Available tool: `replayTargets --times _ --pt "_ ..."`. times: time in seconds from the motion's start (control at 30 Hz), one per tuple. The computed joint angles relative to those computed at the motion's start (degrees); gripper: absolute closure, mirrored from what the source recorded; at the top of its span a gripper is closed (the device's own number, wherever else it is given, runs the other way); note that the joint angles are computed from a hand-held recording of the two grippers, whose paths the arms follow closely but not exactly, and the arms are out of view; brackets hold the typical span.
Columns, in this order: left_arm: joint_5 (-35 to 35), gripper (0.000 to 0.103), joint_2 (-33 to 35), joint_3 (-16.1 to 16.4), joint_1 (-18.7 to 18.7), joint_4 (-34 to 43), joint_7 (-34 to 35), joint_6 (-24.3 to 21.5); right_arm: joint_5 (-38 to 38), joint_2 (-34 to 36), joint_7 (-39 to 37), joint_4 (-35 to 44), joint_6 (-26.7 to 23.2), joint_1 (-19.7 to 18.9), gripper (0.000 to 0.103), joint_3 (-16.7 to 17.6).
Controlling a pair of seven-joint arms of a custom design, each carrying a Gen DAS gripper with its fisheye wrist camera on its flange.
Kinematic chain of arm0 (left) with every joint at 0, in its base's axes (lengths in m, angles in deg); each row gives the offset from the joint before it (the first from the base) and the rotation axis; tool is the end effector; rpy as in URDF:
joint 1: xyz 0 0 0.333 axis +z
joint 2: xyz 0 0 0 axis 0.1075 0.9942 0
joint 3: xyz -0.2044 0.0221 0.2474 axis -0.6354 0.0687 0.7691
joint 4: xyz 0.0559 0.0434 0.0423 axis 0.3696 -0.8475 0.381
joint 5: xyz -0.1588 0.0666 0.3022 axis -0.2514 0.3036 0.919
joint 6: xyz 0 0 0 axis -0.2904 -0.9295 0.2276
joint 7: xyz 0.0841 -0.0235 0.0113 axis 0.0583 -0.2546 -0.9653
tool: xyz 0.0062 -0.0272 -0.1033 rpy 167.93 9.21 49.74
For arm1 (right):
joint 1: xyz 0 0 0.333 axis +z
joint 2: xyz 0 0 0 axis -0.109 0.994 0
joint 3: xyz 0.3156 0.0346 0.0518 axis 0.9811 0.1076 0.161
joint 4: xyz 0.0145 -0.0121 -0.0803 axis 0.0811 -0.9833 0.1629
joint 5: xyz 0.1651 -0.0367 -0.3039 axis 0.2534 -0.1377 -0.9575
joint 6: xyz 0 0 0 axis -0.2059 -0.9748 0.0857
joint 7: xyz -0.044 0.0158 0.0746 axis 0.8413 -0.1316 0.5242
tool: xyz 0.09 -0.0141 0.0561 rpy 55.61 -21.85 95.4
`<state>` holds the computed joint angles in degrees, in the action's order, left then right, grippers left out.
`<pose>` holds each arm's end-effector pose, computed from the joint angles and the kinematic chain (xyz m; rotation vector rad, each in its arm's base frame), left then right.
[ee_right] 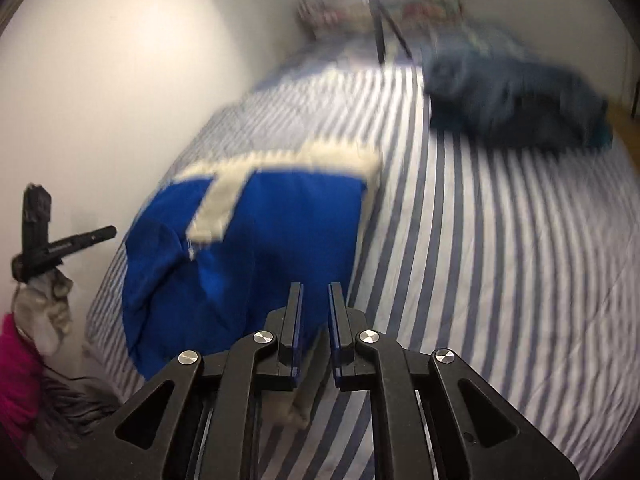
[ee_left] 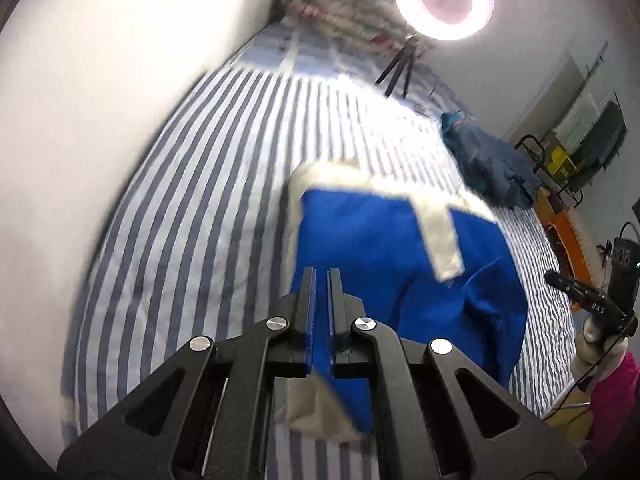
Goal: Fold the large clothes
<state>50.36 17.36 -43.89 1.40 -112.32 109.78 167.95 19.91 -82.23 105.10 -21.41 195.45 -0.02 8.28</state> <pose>0.4158 -0.1023 0.5492 -2.2777 1.4008 -0.8330 0.5335 0.0745 0.5768 -2.1895 1.1881 0.0270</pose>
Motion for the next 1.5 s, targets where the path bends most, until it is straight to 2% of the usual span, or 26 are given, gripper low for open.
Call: replayTargets --times 0.03,0.07,0.13,0.23,0.3,0.37,0.47,0.5,0.57,0.6,0.67,0.73,0.83,0.97,1.1,1.2,1.3,1.37,1.4,1.43,1.47,1.5 --pt "0.15 0.102 1.21 0.04 0.03 1.21 0.32 0.24 1.57 -0.36 -1.1 -0.87 3.08 0.4 0.088 0.4" --pt "0.38 0.102 2.97 -0.03 0.21 2.81 0.46 0.47 3.33 -0.51 -2.4 -1.39 4.92 0.67 0.076 0.53" --pt "0.88 0.102 6.13 -0.09 0.45 5.6 1.07 0.96 4.93 1.01 -3.47 -0.53 7.64 1.77 0.071 1.38" --pt "1.67 0.102 11.22 -0.08 0.76 9.97 2.91 0.34 1.64 4.29 -2.53 2.7 9.31 3.27 0.071 2.69" --pt "1.97 0.102 13.62 0.08 1.28 11.22 3.53 -1.25 -0.54 6.96 -0.8 5.41 8.33 3.84 0.071 3.14" --pt "-1.76 0.102 15.14 1.04 0.75 10.77 6.67 -1.9 -1.85 8.98 0.74 7.14 7.19 3.94 0.071 3.37" --pt "-9.21 0.102 16.76 1.92 0.13 7.38 11.36 0.11 -3.68 12.09 1.9 8.8 5.24 3.72 0.073 3.61" --pt "-10.44 0.102 17.26 1.79 0.18 5.87 11.84 2.36 -4.82 13.12 2.25 8.77 4.86 3.77 0.074 3.63" --pt "-8.42 0.101 17.55 1.11 0.9 4.46 10.89 5.25 -6.36 14.1 3.19 7.79 4.98 3.89 0.074 3.7" --pt "-7.49 0.101 17.71 0.87 1.13 5.12 10.6 4.24 -6.19 14.16 3.18 7.06 5.57 3.8 0.074 3.84" --pt "-8.04 0.101 17.43 0.79 1.16 6.22 10.82 2.2 -6.78 13.96 3.75 7.01 6.14 3.86 0.075 3.95" --pt "-9.29 0.101 15.75 0.91 1.14 5.84 10.55 2.58 -8.01 13.37 5.37 8.15 4.74 3.77 0.075 3.76" --pt "-8.11 0.101 12.01 0.66 1.13 4.06 9.14 3.08 -5.23 10.79 4.46 7.76 2.55 2.27 0.075 3.53" --pt "-13.79 0.1 6.68 2.31 -2.64 -0.66 11.82 4.48 -2.26 6.09 2.95 5.16 -1.96 0.52 0.075 2.27" --pt "-14.01 0.1 5.64 1.47 -4.13 -3.46 11.17 3.74 -0.12 2.17 0.46 1.1 -6.01 -0.41 0.075 1.0" --pt "-16.92 0.099 4.8 2.28 -5.88 -6.84 10.8 6.19 -4.47 0.53 1.47 -2.89 -4.78 0.55 0.075 1.32" --pt "-15.31 0.098 2.36 2.03 -5.88 -7.8 10.63 3.65 -8.05 -1.02 2.13 -7.08 -4.39 0.94 0.075 1.1" --pt "-16.21 0.098 0.0 2.78 -6.64 -9.17 10.55 2.51 -7.37 -1.55 2.12 -7.27 -7.3 0.37 0.075 0.17" --pt "-17.32 0.092 -1.6 3.6 -7.2 -10.14 10.58 2.35 -7.3 -1.88 1.71 -7.11 -7.92 0.19 0.074 -0.06" --pt "-18.06 0.081 -2.82 4.06 -7.4 -11.1 10.25 2.94 -7.11 -2.59 0.96 -7.21 -8.02 -0.03 0.074 -0.31" --pt "-19.33 0.076 -4.26 4.87 -7.86 -12.43 9.9 4.43 -6.56 -3.6 0.08 -7.58 -7.67 -0.31 0.074 -0.64" --pt "-20.66 0.063 -5.39 5.9 -8.61 -13.69 9.85 6.2 -5.38 -4.35 -0.84 -7.81 -7.46 -0.62 0.072 -1.09"
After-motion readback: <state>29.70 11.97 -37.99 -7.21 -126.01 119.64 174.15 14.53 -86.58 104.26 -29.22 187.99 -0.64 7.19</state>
